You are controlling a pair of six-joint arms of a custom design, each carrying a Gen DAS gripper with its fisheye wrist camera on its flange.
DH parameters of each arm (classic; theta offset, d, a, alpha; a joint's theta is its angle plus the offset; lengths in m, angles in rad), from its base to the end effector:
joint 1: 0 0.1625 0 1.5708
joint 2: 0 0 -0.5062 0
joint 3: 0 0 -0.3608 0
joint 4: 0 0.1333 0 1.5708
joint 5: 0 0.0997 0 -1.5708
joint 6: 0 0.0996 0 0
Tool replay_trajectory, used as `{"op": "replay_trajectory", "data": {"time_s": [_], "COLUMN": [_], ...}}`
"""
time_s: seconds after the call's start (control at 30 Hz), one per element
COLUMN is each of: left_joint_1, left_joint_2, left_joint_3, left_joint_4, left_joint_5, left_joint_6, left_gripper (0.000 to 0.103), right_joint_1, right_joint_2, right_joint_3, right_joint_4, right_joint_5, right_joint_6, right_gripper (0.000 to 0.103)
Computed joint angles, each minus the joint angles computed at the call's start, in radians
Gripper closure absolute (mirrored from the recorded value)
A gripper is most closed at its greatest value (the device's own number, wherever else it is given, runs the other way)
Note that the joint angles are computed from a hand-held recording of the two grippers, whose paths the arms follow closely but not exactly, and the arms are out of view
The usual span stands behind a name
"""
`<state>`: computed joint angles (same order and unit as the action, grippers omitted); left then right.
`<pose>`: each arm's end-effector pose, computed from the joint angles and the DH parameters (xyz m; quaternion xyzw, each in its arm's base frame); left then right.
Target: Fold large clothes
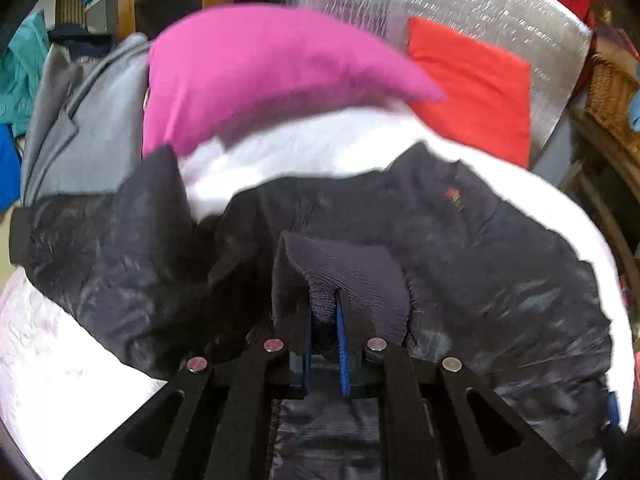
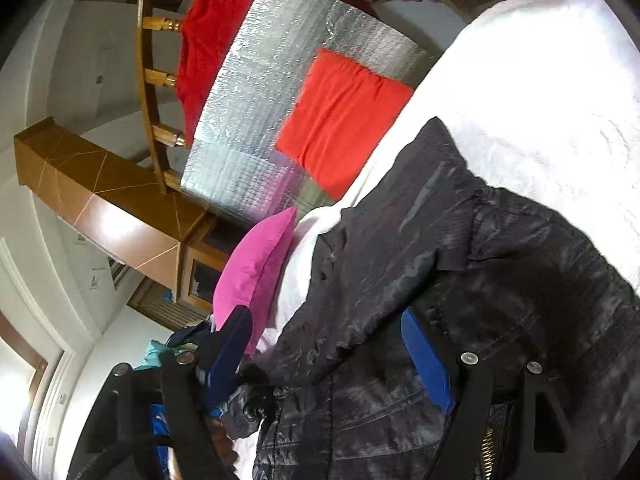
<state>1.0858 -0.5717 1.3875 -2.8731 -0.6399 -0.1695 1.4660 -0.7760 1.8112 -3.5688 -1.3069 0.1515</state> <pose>-0.1792 -0.7973 0.1677 0.0295 0.8735 -0.3438 0.3433 0.0871 -0.6942 0.2337 0.0519 0.8792 -0.4561 0.1273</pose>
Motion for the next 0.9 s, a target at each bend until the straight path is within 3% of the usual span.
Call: {"op": "replay_trajectory", "data": {"time_s": [0.13, 0.43, 0.47, 0.5, 0.53, 0.57, 0.7, 0.77, 0.83, 0.9], "left_joint_1": [0.028, 0.016, 0.015, 0.014, 0.014, 0.014, 0.022, 0.028, 0.045, 0.051], "left_joint_2": [-0.016, -0.027, -0.031, -0.035, -0.038, -0.040, -0.042, -0.020, -0.002, 0.005], "left_joint_3": [0.022, 0.019, 0.021, 0.023, 0.024, 0.023, 0.036, 0.020, 0.004, 0.021], "left_joint_4": [0.001, -0.052, -0.053, -0.055, -0.057, -0.057, -0.113, -0.050, 0.053, 0.027], "left_joint_5": [-0.064, -0.096, -0.101, -0.106, -0.110, -0.115, -0.168, -0.128, -0.100, -0.087], "left_joint_6": [-0.026, 0.056, 0.054, 0.053, 0.054, 0.053, 0.067, 0.028, -0.042, -0.025], "left_gripper": [0.092, 0.092, 0.092, 0.092, 0.092, 0.092, 0.091, 0.091, 0.091, 0.091], "right_joint_1": [-0.016, -0.029, -0.032, -0.032, -0.024, -0.013, 0.039, 0.045, 0.018, -0.005], "right_joint_2": [-0.007, 0.055, 0.064, 0.065, 0.060, 0.052, 0.023, 0.036, 0.037, 0.024], "right_joint_3": [0.005, -0.211, -0.240, -0.257, -0.285, -0.297, -0.280, -0.310, -0.312, -0.289], "right_joint_4": [-0.004, 0.273, 0.303, 0.333, 0.396, 0.421, 0.343, 0.440, 0.515, 0.528], "right_joint_5": [-0.015, 0.025, 0.015, -0.009, -0.070, -0.126, -0.290, -0.373, -0.333, -0.255], "right_joint_6": [0.085, 0.337, 0.352, 0.352, 0.335, 0.306, 0.108, 0.063, 0.116, 0.119], "right_gripper": [0.022, 0.022, 0.028, 0.038, 0.079, 0.092, 0.092, 0.092, 0.090, 0.088]}}
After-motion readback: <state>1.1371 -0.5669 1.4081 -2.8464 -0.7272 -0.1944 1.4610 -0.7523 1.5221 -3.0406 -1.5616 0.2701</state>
